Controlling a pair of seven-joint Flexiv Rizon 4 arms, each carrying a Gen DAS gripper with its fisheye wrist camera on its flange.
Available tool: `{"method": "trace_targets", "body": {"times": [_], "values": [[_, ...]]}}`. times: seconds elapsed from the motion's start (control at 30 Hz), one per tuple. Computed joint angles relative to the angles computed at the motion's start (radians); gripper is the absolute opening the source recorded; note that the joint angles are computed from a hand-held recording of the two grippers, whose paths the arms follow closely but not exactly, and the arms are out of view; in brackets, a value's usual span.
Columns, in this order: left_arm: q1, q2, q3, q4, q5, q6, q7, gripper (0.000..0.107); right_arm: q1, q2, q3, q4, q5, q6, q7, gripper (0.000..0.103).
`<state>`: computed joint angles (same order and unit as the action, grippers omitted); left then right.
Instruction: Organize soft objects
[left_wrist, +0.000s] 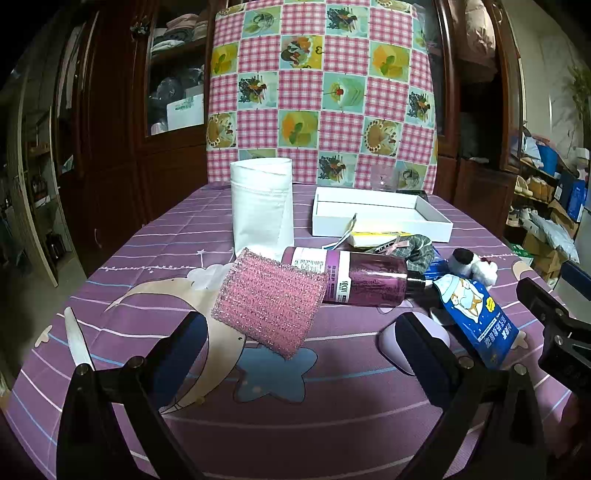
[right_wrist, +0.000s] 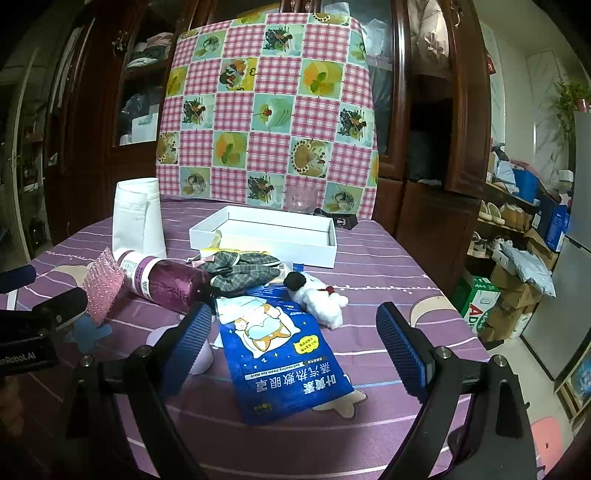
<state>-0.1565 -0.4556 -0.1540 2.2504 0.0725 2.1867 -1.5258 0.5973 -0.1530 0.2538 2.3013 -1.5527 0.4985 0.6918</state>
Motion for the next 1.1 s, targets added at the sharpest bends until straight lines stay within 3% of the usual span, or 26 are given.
{"method": "trace_targets", "body": {"times": [0.9,1.1], "values": [[0.004,-0.001,0.000,0.000,0.004,-0.007,-0.003,0.103,0.004,-0.005,0.000,-0.005,0.003,-0.003,-0.001,0.091],[-0.006,0.001,0.006,0.000,-0.008,-0.014,0.002,0.103,-0.013,-0.006,-0.009,-0.005,-0.014,0.050,-0.003,0.091]]}}
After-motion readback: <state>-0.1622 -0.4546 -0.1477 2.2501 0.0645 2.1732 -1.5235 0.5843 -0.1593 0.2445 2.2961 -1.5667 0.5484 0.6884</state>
